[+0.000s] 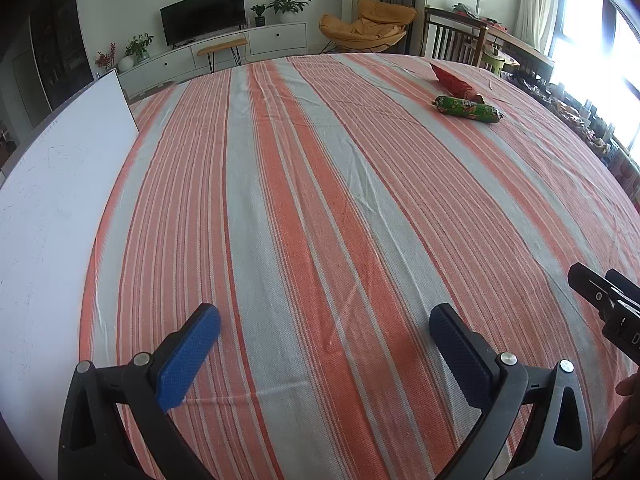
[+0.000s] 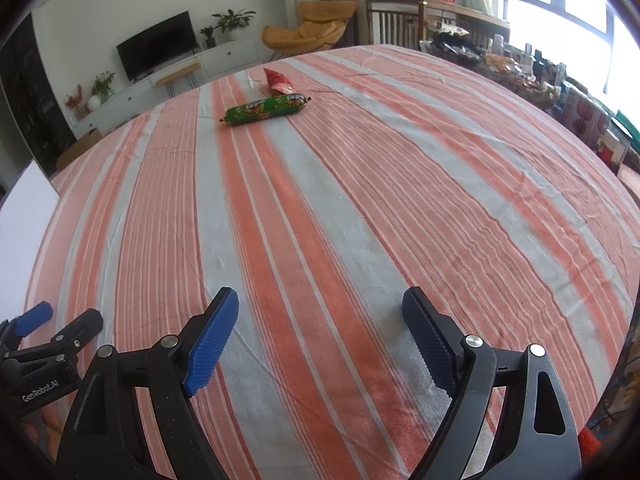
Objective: Organize snacks
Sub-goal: 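Move both open tools back over the table toward the green sausage snack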
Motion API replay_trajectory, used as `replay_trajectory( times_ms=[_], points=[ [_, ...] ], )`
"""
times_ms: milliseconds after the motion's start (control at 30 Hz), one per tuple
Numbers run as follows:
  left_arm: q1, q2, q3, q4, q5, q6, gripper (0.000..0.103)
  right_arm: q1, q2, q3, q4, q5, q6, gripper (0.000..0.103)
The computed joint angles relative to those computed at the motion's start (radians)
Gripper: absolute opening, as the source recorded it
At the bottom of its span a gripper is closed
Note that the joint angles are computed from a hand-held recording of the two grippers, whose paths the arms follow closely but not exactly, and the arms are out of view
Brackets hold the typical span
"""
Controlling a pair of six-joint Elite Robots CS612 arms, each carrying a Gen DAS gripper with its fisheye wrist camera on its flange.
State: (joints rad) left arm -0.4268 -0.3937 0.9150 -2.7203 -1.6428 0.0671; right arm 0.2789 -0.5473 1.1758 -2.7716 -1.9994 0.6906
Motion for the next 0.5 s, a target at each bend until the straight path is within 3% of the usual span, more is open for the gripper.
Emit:
replay_trajectory(
  times_ms=[500],
  points=[
    [0.000,-0.001,0.002,-0.001,0.000,0.000,0.103,0.004,0.006,-0.019,0.044,-0.011,-0.022,0.091]
  ],
)
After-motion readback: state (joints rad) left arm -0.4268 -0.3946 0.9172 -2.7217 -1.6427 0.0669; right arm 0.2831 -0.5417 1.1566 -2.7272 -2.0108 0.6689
